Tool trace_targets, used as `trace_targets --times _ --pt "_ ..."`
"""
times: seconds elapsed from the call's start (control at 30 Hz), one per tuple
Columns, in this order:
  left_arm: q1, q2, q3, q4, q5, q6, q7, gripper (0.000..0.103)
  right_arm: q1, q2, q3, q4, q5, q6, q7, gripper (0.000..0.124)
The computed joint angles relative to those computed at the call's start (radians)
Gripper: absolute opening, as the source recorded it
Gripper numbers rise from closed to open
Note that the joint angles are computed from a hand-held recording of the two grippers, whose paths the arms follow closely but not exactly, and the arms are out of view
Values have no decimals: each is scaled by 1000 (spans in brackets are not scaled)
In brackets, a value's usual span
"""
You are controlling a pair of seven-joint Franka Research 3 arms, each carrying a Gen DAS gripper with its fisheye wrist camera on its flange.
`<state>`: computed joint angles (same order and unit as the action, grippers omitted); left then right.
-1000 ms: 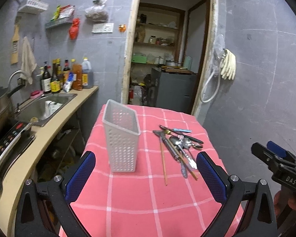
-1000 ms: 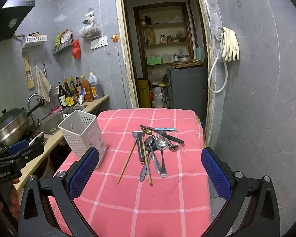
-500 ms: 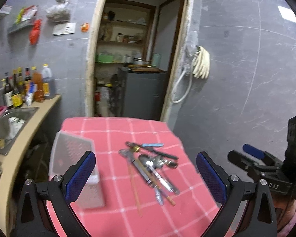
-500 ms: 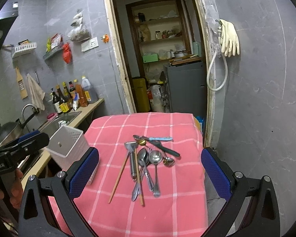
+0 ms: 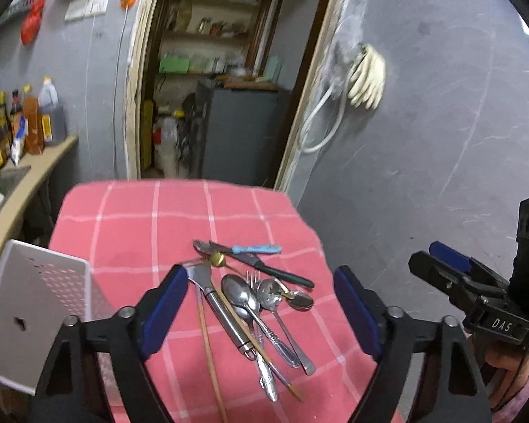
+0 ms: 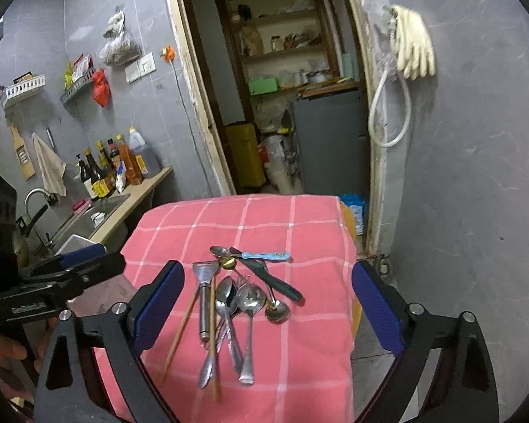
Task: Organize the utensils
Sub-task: 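Move both grippers down toward the utensil pile, then grasp the metal peeler with the left gripper while the right gripper grasps the blue child's spoon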
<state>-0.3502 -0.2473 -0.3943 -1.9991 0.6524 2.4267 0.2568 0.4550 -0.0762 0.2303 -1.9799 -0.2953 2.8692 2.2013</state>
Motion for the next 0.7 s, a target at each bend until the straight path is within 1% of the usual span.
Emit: trace_targets --times 0.03,0.07,0.1,0.13,0.17,0.23,0.3,0.37,0.47,0.5,0.57,0.6,0.7 --pt "2 22 3 15 -12 -10 3 74 11 31 -15 17 77 10 -82 81" --pt "3 44 7 27 -21 -16 2 70 20 73 -28 47 168 12 -182 78" --pt "3 67 11 40 -30 -26 -2 68 24 91 -33 55 202 16 -224 77" --pt "2 93 18 54 -45 -40 -1 64 25 129 -36 84 276 13 -309 74" --pt "-2 112 25 64 -62 -50 -1 59 21 172 -34 124 353 0 -400 69" --pt "-7 150 43 78 -100 -62 -7 51 18 232 -31 180 438 -22 -509 64" --pt "-10 187 61 89 -146 -65 -9 44 8 320 -20 279 516 -73 -621 60" --pt "-11 211 78 90 -191 -54 -7 34 11 388 -18 361 551 -121 -691 56" --pt "-10 245 95 90 -248 -39 -12 27 12 516 -9 529 589 -227 -801 50" --pt "-8 256 100 91 -275 -38 -10 26 13 549 -8 575 600 -259 -831 49" --pt "-5 266 108 84 -312 -29 -15 24 26 647 -11 714 601 -346 -886 45" --pt "-4 271 111 82 -328 -24 -23 24 33 671 -16 749 610 -374 -911 44" --pt "-1 273 116 72 -345 -17 -51 24 56 812 -19 969 598 -521 -965 41"
